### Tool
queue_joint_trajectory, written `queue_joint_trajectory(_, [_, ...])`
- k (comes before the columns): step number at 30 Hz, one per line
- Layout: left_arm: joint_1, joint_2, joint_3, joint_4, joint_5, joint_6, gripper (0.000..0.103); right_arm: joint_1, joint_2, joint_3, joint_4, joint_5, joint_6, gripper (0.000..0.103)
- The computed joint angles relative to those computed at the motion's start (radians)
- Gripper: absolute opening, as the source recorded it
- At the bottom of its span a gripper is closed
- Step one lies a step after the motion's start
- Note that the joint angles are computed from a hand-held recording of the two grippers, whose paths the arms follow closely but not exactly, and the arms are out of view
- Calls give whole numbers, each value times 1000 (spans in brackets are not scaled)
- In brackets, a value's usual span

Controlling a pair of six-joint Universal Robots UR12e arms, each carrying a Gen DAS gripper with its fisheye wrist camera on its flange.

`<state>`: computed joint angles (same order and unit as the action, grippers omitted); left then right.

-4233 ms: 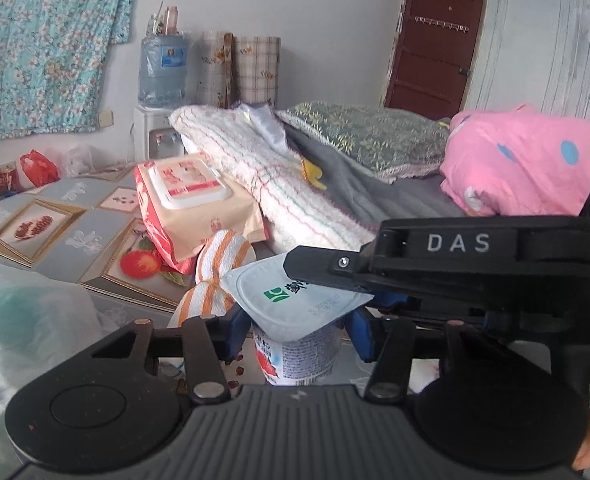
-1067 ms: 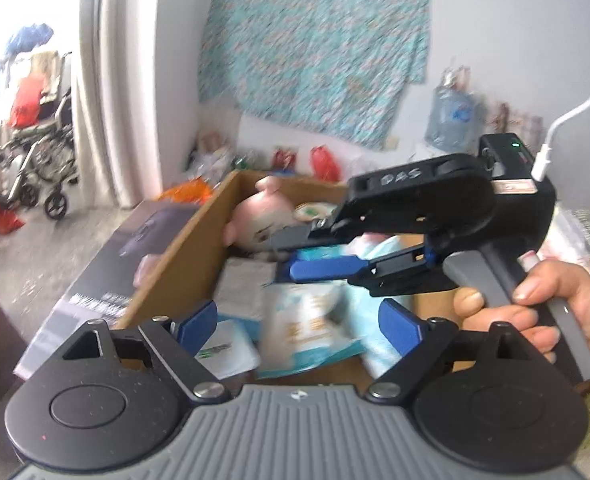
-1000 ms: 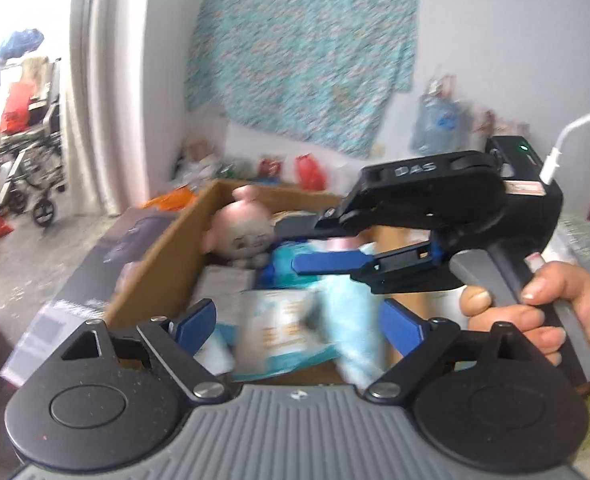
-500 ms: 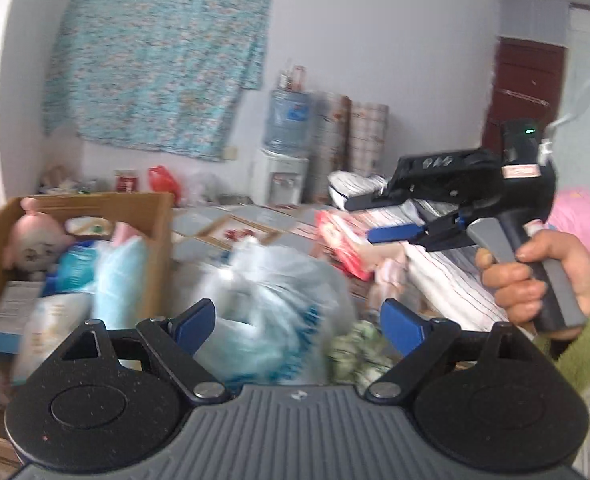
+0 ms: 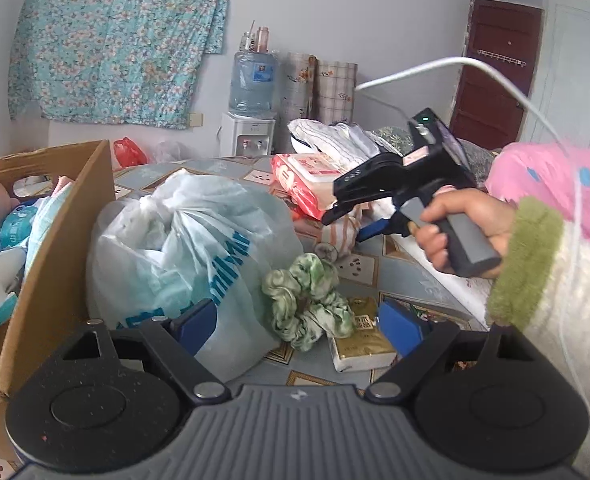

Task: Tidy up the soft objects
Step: 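Move the right tool to the orange-striped towel on the mat, then close the right tool on the orange-striped towel and lift it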

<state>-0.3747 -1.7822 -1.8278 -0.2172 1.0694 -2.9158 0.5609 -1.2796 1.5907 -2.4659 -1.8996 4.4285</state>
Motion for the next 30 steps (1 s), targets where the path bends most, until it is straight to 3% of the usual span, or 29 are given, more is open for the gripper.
queue_joint_trajectory(5, [0, 2, -7, 13, -11, 8, 89, 2, 1, 16, -41, -21, 13, 48])
queue_joint_trajectory(12, [10, -2, 1, 3, -49, -7, 89, 20, -46, 107, -241, -21, 60, 44])
queue_joint_trajectory(18, [14, -15, 21, -26, -122, -26, 89, 81, -68, 126, -386, -54, -20, 44])
queue_joint_trajectory(23, [13, -18, 28, -35, -167, -32, 90, 131, -50, 105, -482, 13, -109, 44])
queue_joint_trajectory(30, [16, -12, 22, -24, -173, -43, 89, 179, -12, 36, -507, 87, -219, 44])
